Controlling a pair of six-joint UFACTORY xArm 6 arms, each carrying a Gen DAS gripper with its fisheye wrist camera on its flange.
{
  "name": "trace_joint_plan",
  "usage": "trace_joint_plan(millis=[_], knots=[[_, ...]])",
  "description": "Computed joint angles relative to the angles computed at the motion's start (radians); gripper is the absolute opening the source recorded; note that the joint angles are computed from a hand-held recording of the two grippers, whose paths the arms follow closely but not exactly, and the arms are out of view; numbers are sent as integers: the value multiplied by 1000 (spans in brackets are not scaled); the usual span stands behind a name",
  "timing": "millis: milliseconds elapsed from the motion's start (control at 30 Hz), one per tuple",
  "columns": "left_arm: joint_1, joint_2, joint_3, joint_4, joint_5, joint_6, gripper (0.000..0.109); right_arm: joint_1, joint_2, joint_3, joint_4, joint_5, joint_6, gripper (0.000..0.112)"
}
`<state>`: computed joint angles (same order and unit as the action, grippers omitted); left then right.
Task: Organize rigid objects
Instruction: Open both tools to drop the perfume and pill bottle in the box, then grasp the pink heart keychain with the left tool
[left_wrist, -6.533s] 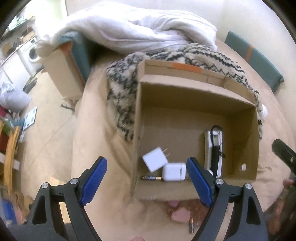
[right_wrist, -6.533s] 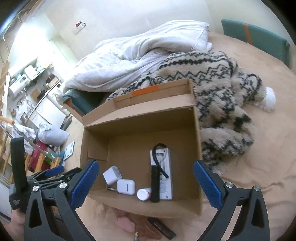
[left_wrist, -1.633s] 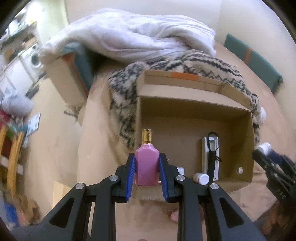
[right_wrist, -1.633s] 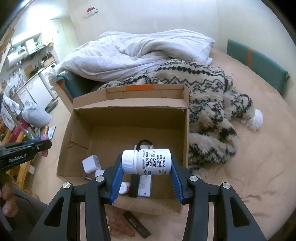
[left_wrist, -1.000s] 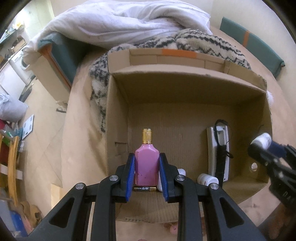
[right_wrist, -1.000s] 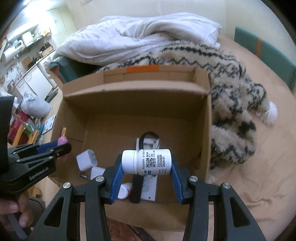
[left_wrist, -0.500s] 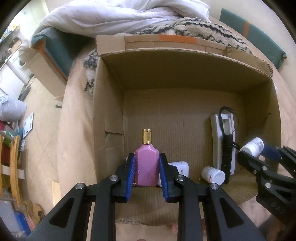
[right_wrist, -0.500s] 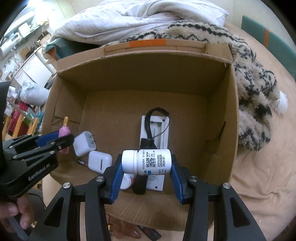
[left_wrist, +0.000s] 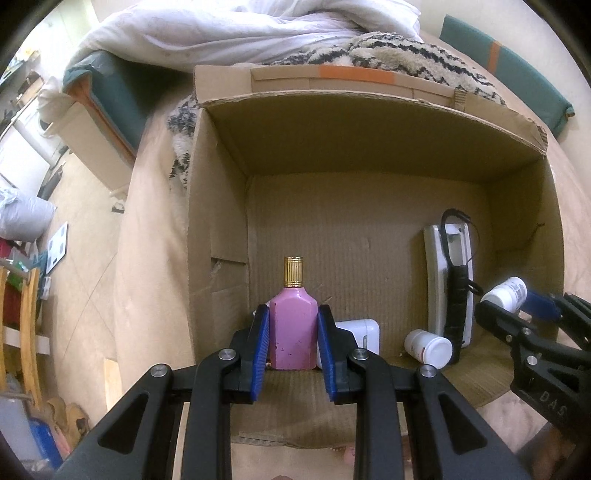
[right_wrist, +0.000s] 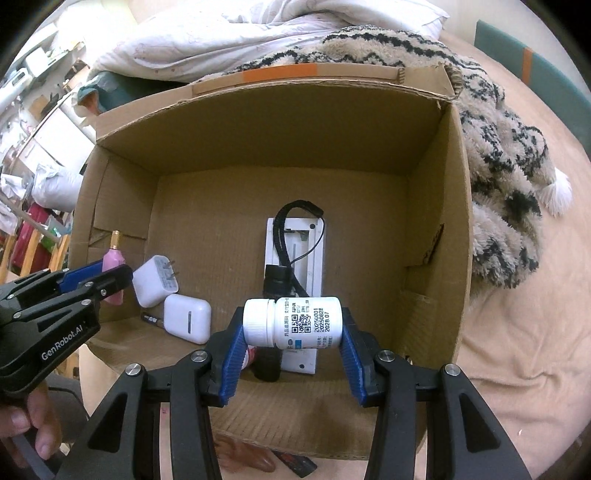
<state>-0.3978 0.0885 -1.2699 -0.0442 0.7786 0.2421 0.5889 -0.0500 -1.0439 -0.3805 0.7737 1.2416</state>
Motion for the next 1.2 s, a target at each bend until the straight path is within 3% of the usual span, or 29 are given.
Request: trace_joint_plan(millis=[200,267,333,367,500,633,933,1033,1100,1200], knots=[[1,0,0,1,0,-5,23,-10,-13,19,5,-36,13,49],[-1,-6,6,13,-13,-11,31,-15,-23,34,4,-65,25,52],[-2,-12,10,10,-21,-5,51,-18,-33,44,-9,-89,46,59],[-2,-16,12,-7,-20,9,52,-18,-37,46,-23,-97,59,65],[-8,-33,25,-8,-42,17,68,-21,-70,70,-108,-145,135,68],[-8,-52,38,-49,-68,51,80,-27,-98,86,-202,-175,224,103],[-6,-79,51,-53,-107,34,83,-32,-107,78,-220,-172,250,103],[8,-128,81,-94,-143,55,83,-14,-131,77,-246,-126,285,103],[16,-153,85,-97,-130,70,83,12,-147,66,-254,-51,308,103],[29,-185,88,-80,-98,70,83,52,-199,86,-278,-13,354,103]])
